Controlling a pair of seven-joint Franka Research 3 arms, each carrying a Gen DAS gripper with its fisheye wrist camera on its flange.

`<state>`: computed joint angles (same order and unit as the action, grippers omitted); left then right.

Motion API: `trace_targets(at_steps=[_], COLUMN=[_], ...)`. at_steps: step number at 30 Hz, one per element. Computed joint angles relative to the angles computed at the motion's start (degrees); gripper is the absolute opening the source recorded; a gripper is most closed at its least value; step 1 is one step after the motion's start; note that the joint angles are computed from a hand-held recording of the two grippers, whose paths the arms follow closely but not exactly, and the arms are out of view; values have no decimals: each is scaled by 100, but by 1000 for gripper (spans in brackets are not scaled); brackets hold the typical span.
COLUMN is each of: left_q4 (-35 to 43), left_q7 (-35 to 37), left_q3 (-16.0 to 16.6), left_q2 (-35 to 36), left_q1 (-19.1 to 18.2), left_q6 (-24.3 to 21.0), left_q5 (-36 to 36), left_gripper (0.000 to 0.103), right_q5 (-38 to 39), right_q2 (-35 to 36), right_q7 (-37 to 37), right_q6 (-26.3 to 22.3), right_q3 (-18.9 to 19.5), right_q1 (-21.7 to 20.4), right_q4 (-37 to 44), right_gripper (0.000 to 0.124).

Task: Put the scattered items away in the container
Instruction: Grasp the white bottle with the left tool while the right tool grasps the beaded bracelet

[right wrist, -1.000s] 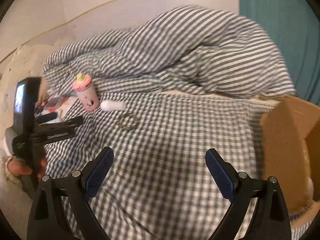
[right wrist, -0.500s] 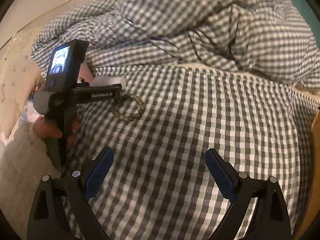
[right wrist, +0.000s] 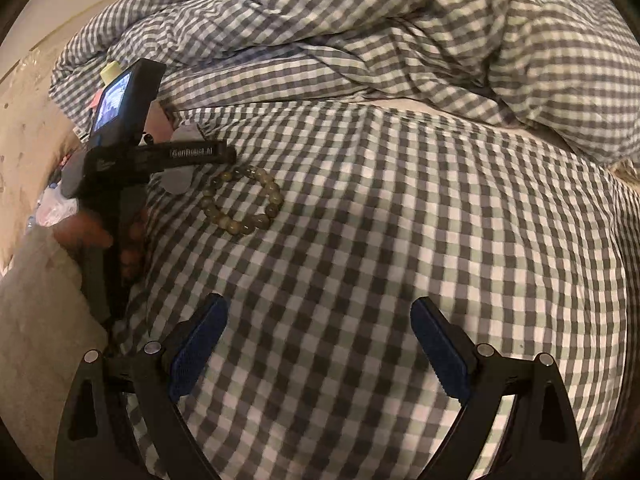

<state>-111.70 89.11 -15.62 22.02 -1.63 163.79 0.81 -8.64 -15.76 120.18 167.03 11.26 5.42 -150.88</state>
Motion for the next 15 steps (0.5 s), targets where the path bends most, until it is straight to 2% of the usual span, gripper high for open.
trace_targets(at_steps=[4,6,7,8,9,11,14,15], left_q4=[-437,-604,-622,-607,-556,-617,-1010,-1196], left_q7=[268,401,658,807,1005,1171,856,812], left_q3=[-139,-173,-326,-391,-477,-403,20,55], left_q2=[-398,-507,-520,-522,-517,-611,-948,-1114], left_q1=[166,242,414,507,645,631,266,235], left_q6=[-162,-57,-70,-99,-208,-225,77,206], left_q5=[-238,-465,-778,-1013,-1312,-1485,-991,-971], left_gripper=[81,63,40,35,33,32,32,32], right_q5=[-210,-375,-471,-566,-653,-756,-667,-508], right_q2=[157,258,302,333,375,490,806,980], right_q7=[122,205,251,289,318,314,73,-135], right_q6=[75,57,57,75,91,101,226,166], right_q3=[144,209,227,231,230,175,-39,-145], right_q1=[-28,-36,-35,-28,-17,39,230,343], right_q4=[174,290,346,388,437,554,791,944], right_gripper=[93,93,93,93,93,93,93,93])
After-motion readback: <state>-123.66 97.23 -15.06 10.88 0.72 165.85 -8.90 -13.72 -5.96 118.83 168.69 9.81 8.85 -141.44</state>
